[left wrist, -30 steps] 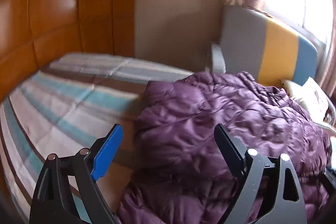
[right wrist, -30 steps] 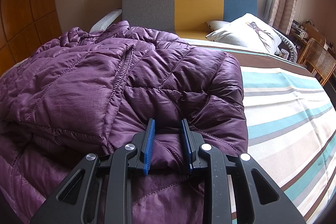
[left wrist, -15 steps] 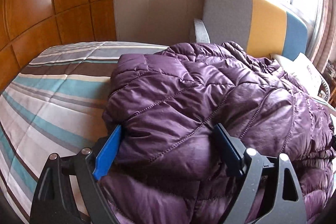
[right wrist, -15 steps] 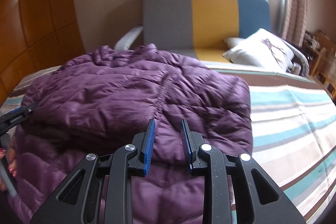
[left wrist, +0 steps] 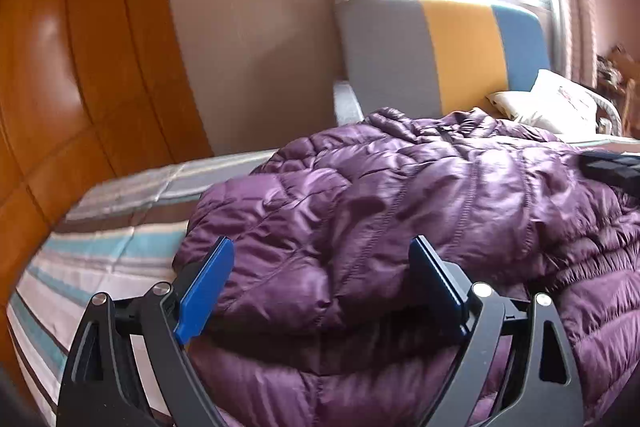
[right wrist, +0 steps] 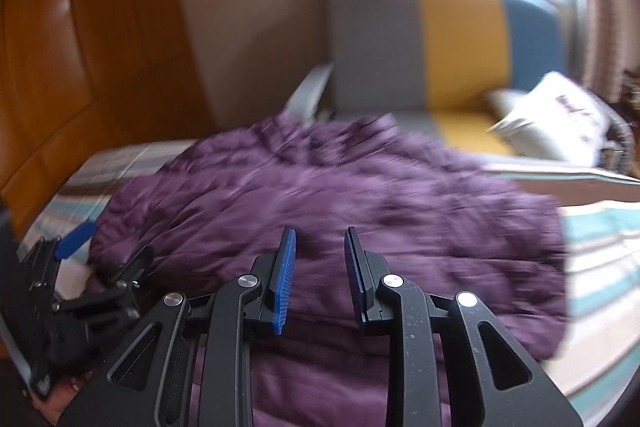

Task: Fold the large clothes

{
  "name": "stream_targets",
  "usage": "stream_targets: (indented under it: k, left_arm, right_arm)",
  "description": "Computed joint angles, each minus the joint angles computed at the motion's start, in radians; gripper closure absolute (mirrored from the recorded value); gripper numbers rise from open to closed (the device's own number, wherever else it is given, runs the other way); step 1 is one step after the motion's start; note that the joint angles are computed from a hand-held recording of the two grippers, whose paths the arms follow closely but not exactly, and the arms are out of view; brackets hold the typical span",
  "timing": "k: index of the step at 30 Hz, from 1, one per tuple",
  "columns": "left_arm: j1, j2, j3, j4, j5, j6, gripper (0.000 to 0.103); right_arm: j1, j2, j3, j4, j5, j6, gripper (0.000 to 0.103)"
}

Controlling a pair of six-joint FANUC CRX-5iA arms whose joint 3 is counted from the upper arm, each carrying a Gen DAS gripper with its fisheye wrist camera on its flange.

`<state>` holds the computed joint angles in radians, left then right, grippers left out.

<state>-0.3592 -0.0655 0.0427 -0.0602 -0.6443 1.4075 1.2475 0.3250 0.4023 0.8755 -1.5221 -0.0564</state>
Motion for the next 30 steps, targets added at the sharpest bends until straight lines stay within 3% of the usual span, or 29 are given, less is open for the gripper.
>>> stream_targets:
  k: [4,6,10,13,16,18,22,23,27,30]
  left_arm:
    - [-0.001,-0.014,-0.018,0.005,0.026,-0.011,0.014]
    - [0.006,-0.01,-0.012,0.019,0.011,-0.011,0.014]
    - [0.016,0.009,0.012,0.025,-0.028,0.008,0.014]
    - [0.024,0.012,0.017,0.06,-0.042,-0.023,0.014]
    - [0.048,0.029,0.027,0.199,-0.046,-0.112,0.014]
    - [0.041,0.079,0.109,0.171,-0.088,-0.043,0.015]
    - [0.035,0.267,0.356,0.103,-0.309,0.08,0.04]
    - [0.038,0.291,0.379,0.1,-0.334,0.089,0.044]
    - [0.106,0.311,0.308,0.266,-0.302,0.035,0.045]
    - [0.113,0.316,0.297,0.285,-0.298,0.037,0.045]
  right_arm:
    - [-0.047,0.072,0.103,-0.09,-0.093,0.097,0.078]
    - [-0.055,0.047,0.066,-0.129,-0.147,0.063,0.078]
    - [-0.042,-0.067,-0.114,-0.145,-0.079,-0.112,0.078]
    - [-0.035,-0.044,-0.093,-0.134,-0.111,-0.09,0.078]
    - [-0.029,-0.029,-0.08,-0.127,-0.13,-0.081,0.078]
    - [-0.026,-0.032,-0.088,-0.123,-0.129,-0.086,0.078]
    - [-0.035,-0.03,-0.089,-0.119,-0.122,-0.082,0.078]
    - [-0.033,-0.033,-0.094,-0.117,-0.12,-0.086,0.078]
    - [-0.031,-0.032,-0.097,-0.113,-0.118,-0.085,0.078]
    - [-0.033,-0.022,-0.087,-0.116,-0.126,-0.071,0.078]
